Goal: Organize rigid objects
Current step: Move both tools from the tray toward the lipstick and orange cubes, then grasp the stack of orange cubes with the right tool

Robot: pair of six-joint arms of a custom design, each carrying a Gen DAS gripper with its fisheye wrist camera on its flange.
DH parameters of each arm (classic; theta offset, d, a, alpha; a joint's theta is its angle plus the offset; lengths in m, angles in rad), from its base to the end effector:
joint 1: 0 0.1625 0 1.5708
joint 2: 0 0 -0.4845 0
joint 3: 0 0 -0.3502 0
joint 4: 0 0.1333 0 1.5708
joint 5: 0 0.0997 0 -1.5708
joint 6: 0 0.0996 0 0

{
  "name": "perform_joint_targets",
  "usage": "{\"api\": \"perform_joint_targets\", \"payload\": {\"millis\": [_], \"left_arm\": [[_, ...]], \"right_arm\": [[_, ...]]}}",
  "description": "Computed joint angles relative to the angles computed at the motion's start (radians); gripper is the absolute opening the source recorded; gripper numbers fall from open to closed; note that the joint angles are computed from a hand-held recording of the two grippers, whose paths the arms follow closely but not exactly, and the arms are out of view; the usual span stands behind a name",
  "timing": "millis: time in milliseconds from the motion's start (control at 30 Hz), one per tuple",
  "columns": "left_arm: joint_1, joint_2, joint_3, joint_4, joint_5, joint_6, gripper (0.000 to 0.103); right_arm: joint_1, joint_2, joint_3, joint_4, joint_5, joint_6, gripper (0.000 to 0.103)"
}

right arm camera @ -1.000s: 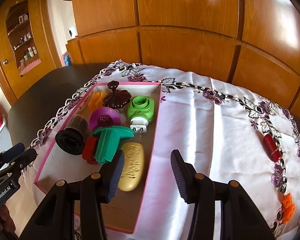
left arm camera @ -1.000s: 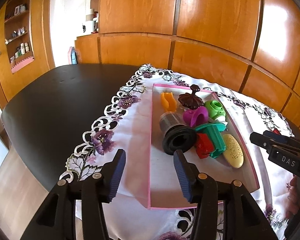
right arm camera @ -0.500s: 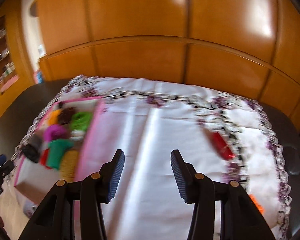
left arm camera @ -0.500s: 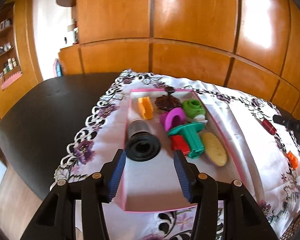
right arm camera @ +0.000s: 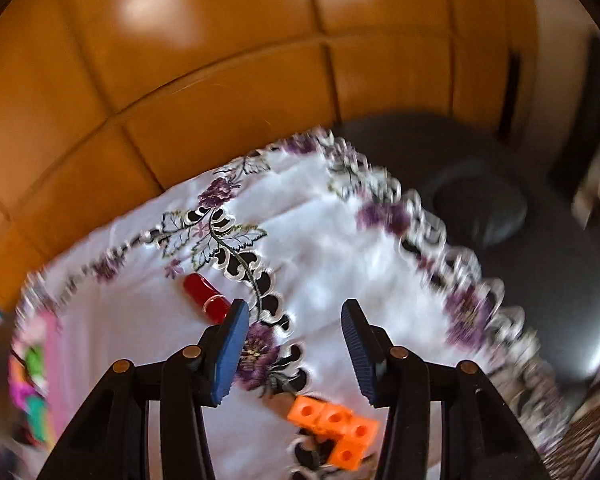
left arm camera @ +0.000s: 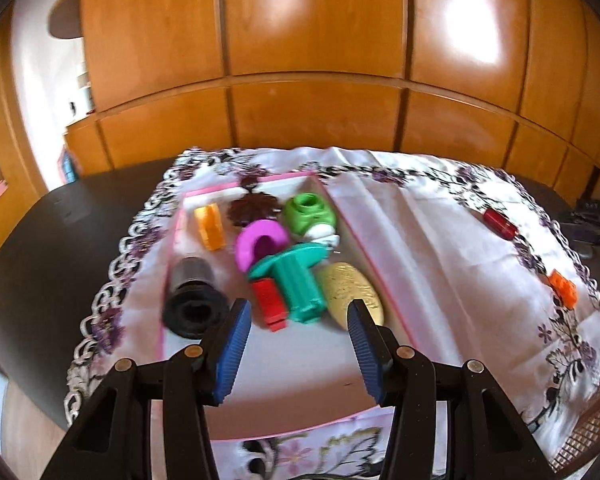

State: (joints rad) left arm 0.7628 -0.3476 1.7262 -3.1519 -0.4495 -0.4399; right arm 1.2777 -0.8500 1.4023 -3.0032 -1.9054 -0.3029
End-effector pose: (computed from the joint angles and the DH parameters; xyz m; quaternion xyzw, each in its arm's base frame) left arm -0.3005 -0.5957 -0.0386 0.1014 0.8382 -0.3785 0.3793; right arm -0.1215 -0.7508 0.3597 -0.0666 -0.8924 0.3573 0.2673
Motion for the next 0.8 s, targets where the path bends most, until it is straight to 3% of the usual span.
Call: {"api": "perform_joint_targets", "payload": {"millis": [233, 500, 600, 700, 800], "left_arm": [[0.002, 0.036, -0.06, 0.038, -0.061, 0.037, 0.051], [0.002, 0.049, -0.079, 0.034, -0.105, 0.077, 0.051], [0.003, 0.046, -0.075, 0.025, -0.121, 0.087, 0.051], [0.009, 0.044, -0.072, 0.018, -0.138, 0.085, 0.052], [0.011, 0.046, -0.071, 0.008, -0.15, 0.085, 0.052]], "right_arm": [[-0.023, 0.013, -0.077, 0.26, -0.018, 0.124, 0.048], [-0.015, 0.018, -0.082, 0.317, -0.06, 0.107, 0.049], [0.005, 0.022, -0.114, 0.417, -0.113, 0.029, 0.05], [0.024, 0.03, -0.162, 0.542, -0.168, -0.056, 0.06], [0.052, 0.046, -0.178, 0.589, -0.279, -0.189, 0.064]]}}
